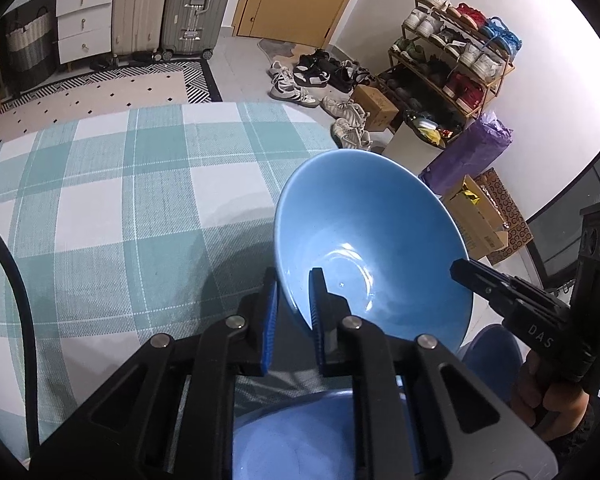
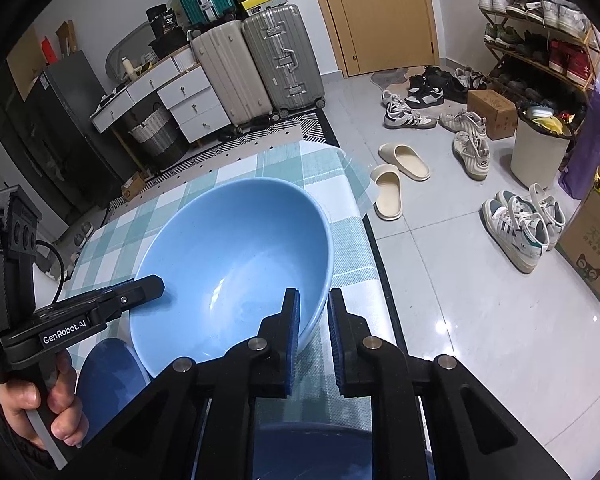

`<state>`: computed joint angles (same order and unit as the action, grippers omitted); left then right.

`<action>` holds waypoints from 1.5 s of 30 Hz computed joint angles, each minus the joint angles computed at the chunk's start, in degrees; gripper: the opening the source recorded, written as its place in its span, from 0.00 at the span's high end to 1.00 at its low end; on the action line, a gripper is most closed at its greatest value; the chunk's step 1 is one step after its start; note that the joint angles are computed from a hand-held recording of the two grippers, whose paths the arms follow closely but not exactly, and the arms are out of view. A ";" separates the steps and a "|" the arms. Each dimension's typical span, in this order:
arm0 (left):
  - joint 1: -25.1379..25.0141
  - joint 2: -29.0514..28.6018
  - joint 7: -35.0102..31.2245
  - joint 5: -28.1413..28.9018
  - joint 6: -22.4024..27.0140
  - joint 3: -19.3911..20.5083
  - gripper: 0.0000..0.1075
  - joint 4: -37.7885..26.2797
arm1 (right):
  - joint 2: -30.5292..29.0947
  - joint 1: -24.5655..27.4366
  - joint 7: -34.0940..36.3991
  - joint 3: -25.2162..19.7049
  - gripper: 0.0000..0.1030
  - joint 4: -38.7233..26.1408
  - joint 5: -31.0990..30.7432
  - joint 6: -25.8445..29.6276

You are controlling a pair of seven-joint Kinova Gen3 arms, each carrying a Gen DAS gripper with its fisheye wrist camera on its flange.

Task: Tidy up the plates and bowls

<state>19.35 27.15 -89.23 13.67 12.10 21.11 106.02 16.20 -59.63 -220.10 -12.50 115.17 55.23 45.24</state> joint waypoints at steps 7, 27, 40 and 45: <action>1.22 -1.76 0.89 -0.24 -0.10 -0.28 0.89 0.17 | -0.88 -0.95 0.12 -0.81 0.86 -0.56 -0.21 3.58; 7.09 -14.96 5.12 -0.39 2.92 -3.13 0.89 3.07 | -5.95 -5.66 1.13 -7.42 0.86 -5.60 -2.20 21.84; 10.38 -26.28 10.77 -3.28 6.97 -5.13 0.89 6.08 | -6.34 -10.35 1.10 -10.39 0.85 -11.01 -1.92 31.73; 10.32 -30.22 12.10 -3.15 8.76 -4.76 0.89 7.32 | -6.04 -13.14 0.13 -11.20 0.85 -12.86 -1.14 35.61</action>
